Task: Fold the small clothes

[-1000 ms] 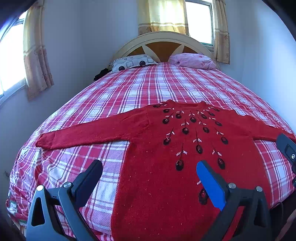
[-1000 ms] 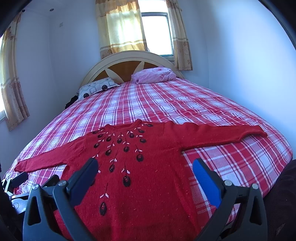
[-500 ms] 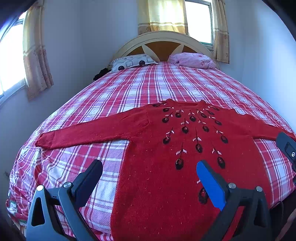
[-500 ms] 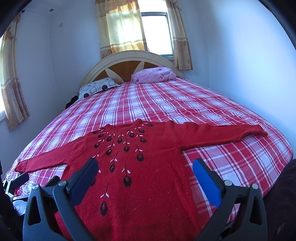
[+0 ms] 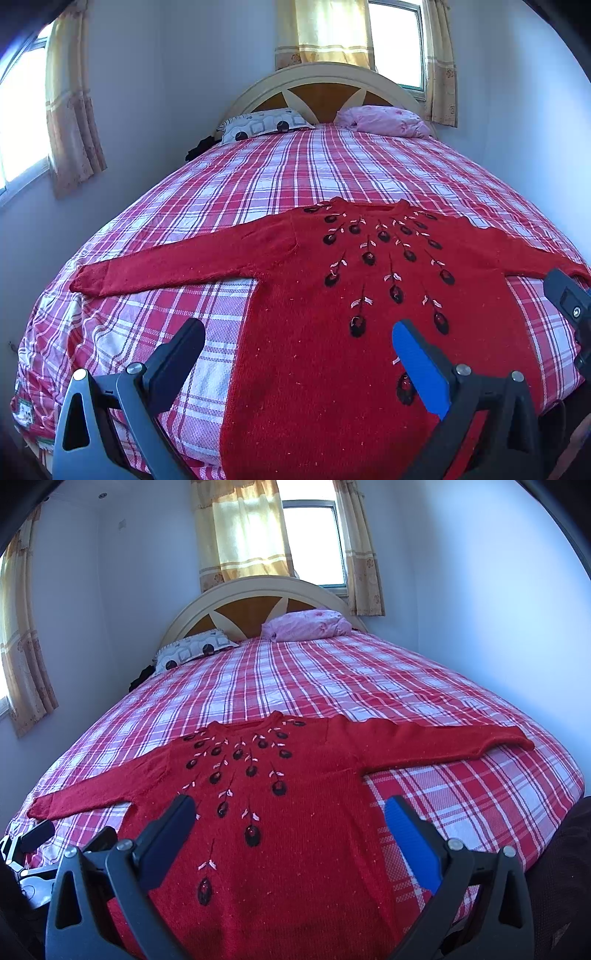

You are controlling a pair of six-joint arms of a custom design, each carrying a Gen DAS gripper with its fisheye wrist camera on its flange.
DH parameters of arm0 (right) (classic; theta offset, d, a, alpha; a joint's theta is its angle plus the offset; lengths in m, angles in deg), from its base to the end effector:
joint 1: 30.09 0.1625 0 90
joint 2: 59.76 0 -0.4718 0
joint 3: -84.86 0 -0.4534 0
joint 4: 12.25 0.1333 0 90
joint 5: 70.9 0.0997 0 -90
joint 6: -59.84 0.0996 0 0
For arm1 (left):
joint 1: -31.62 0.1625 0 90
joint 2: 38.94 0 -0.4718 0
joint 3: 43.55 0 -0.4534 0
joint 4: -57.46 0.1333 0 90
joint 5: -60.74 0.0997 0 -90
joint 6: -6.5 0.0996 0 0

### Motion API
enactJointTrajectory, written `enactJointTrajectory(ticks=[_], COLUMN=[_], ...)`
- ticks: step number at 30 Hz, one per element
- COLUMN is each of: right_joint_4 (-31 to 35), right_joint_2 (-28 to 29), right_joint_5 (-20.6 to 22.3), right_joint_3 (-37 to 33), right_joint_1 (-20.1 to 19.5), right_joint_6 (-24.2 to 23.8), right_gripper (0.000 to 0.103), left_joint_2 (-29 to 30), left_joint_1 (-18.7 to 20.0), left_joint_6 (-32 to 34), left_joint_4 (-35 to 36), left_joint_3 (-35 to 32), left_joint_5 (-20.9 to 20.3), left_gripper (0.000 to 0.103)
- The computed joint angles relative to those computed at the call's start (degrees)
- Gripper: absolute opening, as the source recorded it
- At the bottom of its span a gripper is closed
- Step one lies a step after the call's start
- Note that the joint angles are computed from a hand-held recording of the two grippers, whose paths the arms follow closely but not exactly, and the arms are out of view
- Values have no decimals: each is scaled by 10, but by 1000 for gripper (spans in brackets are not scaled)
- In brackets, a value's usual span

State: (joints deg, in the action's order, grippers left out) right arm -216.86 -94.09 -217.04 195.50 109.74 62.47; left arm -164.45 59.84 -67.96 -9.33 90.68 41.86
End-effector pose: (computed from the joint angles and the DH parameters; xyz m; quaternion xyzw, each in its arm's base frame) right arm 0.4984 -0.3545 0.0063 0.1923 -0.8256 0.4561 0.2708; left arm -0.1054 -0.3148 0.3977 0.0726 0.7950 -0.4355 0.4160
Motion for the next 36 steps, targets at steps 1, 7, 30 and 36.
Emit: enactJointTrajectory(ticks=[1, 7, 30, 36], right_joint_4=[1, -2, 5, -43], right_joint_2=[0, -3, -6, 6], right_joint_5=[0, -1, 2, 13], right_joint_3=[0, 2, 7, 7], right_joint_1=[0, -2, -9, -14], right_joint_6=[1, 1, 4, -31], right_gripper=[103, 103, 103, 103], left_joint_2=[0, 0, -10, -43], left_joint_1=[0, -2, 31, 92], left_joint_6=[-1, 1, 72, 85], left_joint_4=[1, 2, -73, -76], left_joint_3=[0, -1, 8, -10], left_joint_5=[-1, -2, 7, 53], left_gripper=[102, 102, 102, 102])
